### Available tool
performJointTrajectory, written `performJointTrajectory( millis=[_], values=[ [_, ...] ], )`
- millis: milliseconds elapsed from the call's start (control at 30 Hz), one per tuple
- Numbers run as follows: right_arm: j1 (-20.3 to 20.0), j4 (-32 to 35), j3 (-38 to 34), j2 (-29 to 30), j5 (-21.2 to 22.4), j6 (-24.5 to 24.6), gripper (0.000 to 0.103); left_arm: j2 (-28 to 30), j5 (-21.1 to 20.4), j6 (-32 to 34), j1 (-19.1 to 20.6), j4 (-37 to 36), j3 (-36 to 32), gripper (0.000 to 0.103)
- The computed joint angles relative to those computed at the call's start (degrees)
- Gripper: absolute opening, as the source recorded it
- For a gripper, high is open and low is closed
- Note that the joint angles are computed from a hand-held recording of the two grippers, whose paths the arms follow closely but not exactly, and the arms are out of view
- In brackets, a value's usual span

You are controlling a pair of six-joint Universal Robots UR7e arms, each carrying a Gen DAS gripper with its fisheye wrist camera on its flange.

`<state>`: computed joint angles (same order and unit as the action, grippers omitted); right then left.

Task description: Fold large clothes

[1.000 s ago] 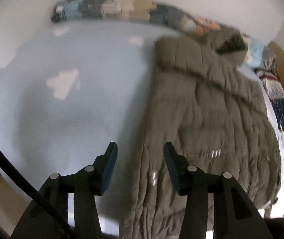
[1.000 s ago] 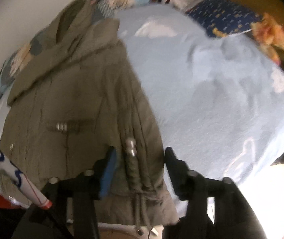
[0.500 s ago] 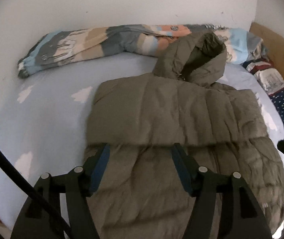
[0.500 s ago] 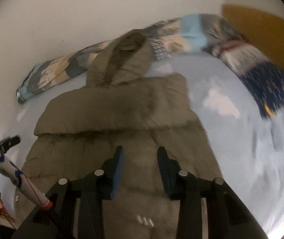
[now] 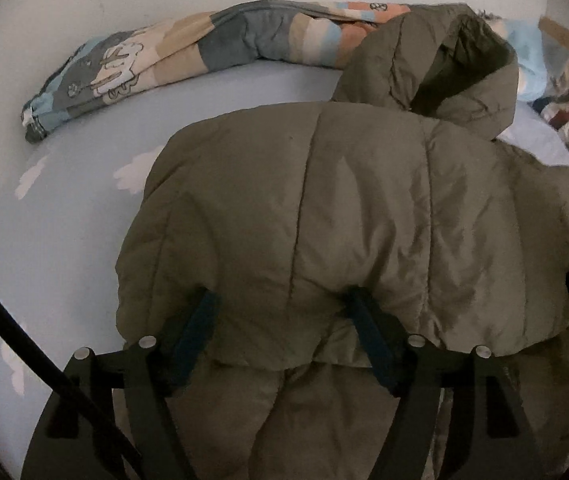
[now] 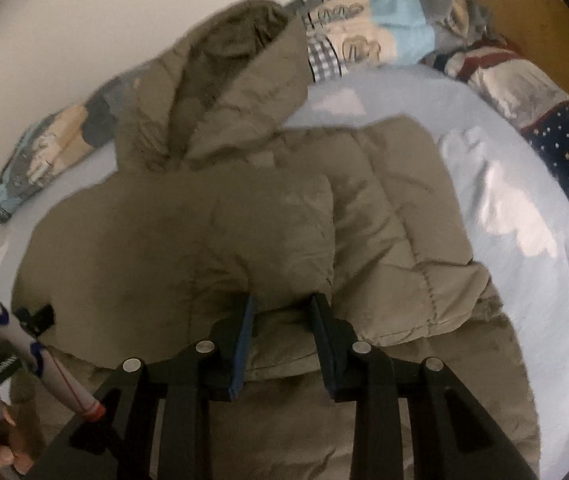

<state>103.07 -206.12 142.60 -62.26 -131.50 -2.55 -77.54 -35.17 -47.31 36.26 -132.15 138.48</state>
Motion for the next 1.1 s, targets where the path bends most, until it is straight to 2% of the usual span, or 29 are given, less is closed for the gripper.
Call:
performJointTrajectory(
  millis=[133,233,333,500,633,867,1100],
  values=[
    [-0.18,1.42,-0.77,0.70,-1.30,0.41,0.034,0.11,1.33,-2.95,-1.42,4.06,-0.63,0.072],
    [0.41,3.10,-0.91,0.08,-2.10,2.29,0.034,-1.93,2.28,-5.55,-4.11,6.34,-0.21,0.072],
    [2.17,2.35,0.03,-1.70,-1.96,4.85,0.037,-3.41,3.65,-6.83,-7.03,6.62,0.59,0.072],
    [5.63,1.42,0.06,-1.09,-1.87,3.75,0.041,-2.73,6.42,-8.14,-10.24,7.65,1.44,0.072],
    [5.97,1.99,-0.63,0.67,-1.86,3.56,0.041,-0.71,6.75,-7.40,-10.51,6.76,1.71,0.072],
    [4.08,3.50,-1.29,1.81,-1.07,4.87,0.043,1.72,7.10,-4.64,-9.64,2.90,1.99,0.072],
    [4.12,2.71,-2.32,4.17,-2.46,4.77,0.048,2.32,6.93,-2.81,-9.86,0.10,2.55,0.072]
  ],
)
